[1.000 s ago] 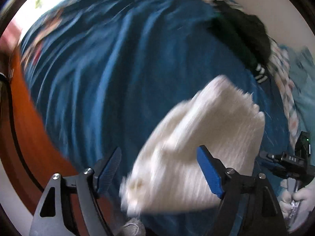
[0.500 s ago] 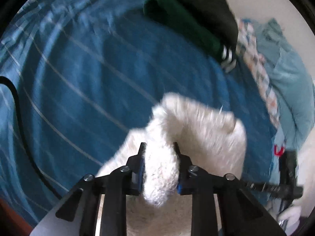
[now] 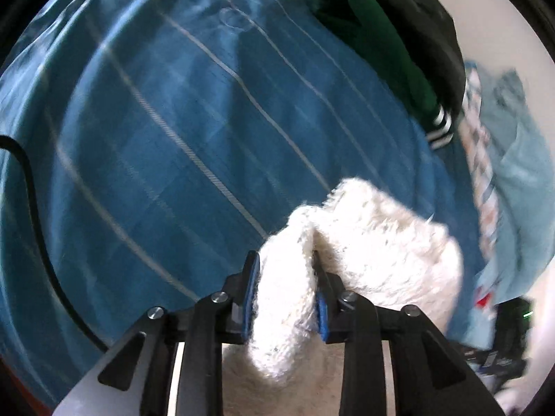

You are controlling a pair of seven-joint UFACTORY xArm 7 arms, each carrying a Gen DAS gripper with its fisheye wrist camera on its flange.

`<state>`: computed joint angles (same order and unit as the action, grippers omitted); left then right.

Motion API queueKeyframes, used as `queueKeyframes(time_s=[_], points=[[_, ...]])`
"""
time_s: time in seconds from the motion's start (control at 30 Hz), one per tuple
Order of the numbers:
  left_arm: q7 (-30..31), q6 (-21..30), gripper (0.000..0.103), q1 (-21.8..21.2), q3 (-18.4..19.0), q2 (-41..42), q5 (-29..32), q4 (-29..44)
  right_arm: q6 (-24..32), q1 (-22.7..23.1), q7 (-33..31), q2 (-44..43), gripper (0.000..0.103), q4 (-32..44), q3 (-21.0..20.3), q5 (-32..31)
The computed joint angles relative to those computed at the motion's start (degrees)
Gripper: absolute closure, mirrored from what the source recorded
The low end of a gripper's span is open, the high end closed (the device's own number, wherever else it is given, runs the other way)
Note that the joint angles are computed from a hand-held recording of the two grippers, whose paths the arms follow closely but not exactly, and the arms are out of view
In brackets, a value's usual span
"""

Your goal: Fold large clothes

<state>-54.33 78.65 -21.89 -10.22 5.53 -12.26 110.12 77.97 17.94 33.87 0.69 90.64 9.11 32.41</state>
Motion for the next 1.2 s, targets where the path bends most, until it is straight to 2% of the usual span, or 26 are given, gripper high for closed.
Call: queueKeyframes(time_s=[0.07,0.1,0.13,0.17,0.2,0.27,0.33,0.4,0.43,0.5,0.67,0.73,0.83,0.9,0.97,1.03,1.1,1.2], points=[[-2.37,-0.15,0.067,0.09,0.17,-2.06,0.14,-0.24,-0.12,-0.25,-2.66,0.85,0.030,0.25,-0.18,1.16],[-3.52,1.88,0.065,-0.38,-0.10,-2.49,2.92,1.63,-0.89,-0.50,-4.58,0.62,0.029,-0.57,-0.31,2.31],[-4.55,6.30,0.053,-1.33,-0.71,-2.12,7.52,4.99,-1.62,-0.76,-6.39,0.34,0.029,-1.54,-0.45,3.79],[-5.52,11.26,0.031,-2.51,-1.31,-1.13,11.58,8.87,-2.13,-1.13,-8.56,-0.09,0.028,-2.91,-0.72,5.83],[-7.00,14.87,0.023,-3.85,-1.78,-1.29,14.75,10.77,-2.41,-1.37,-9.85,-0.29,0.027,-3.84,-0.89,7.26],[-10.81,19.10,0.019,-5.23,-2.22,-4.72,16.99,9.16,-2.62,-1.97,-13.59,-0.63,0.024,-6.32,-1.35,11.38],[-15.88,21.05,0.019,-6.02,-3.64,-8.65,15.98,5.28,-2.55,-2.27,-17.04,-0.12,0.021,-7.54,-1.46,14.02],[-21.06,26.00,0.018,-7.21,-6.12,-8.90,16.28,5.77,-1.91,-2.65,-21.64,0.92,0.018,-8.44,-1.50,17.70],[-23.32,26.75,0.018,-7.71,-6.75,-10.14,14.75,4.13,-1.76,-2.70,-22.67,1.63,0.018,-8.46,-1.33,18.66],[-27.74,25.21,0.018,-8.23,-7.81,-13.37,11.74,-0.67,-0.43,-3.21,-24.62,3.44,0.018,-8.20,-1.18,21.00],[-35.43,12.69,0.018,-6.02,-8.45,-22.45,5.47,-16.12,3.36,-4.53,-28.58,9.28,0.015,-4.73,0.12,25.48],[-38.54,8.43,0.018,-4.23,-8.27,-25.41,4.24,-20.67,2.98,-4.74,-29.84,11.20,0.015,-3.56,1.01,27.15],[-42.68,7.11,0.018,-1.92,-9.60,-27.65,5.27,-21.32,0.39,-4.05,-31.17,12.69,0.015,-2.62,2.34,27.30],[-44.23,9.13,0.018,-1.10,-10.60,-27.98,5.86,-19.05,-3.36,-3.29,-30.72,11.75,0.018,-3.72,2.86,27.53],[-44.83,11.93,0.018,-0.75,-11.38,-27.72,6.00,-16.65,-7.23,-3.18,-29.61,8.49,0.034,-7.44,2.87,29.93],[-45.27,12.04,0.018,-0.61,-11.50,-28.40,5.05,-16.51,-12.16,-3.16,-26.50,3.13,0.042,-14.14,2.28,35.75],[-46.08,8.76,0.018,-0.46,-11.85,-29.81,3.96,-18.94,-17.63,-2.43,-22.78,-3.34,0.044,-22.44,1.43,43.93],[-45.19,2.32,0.018,-0.26,-10.94,-32.12,2.44,-25.44,-22.58,-0.07,-17.95,-10.08,0.044,-30.94,0.23,49.39]])
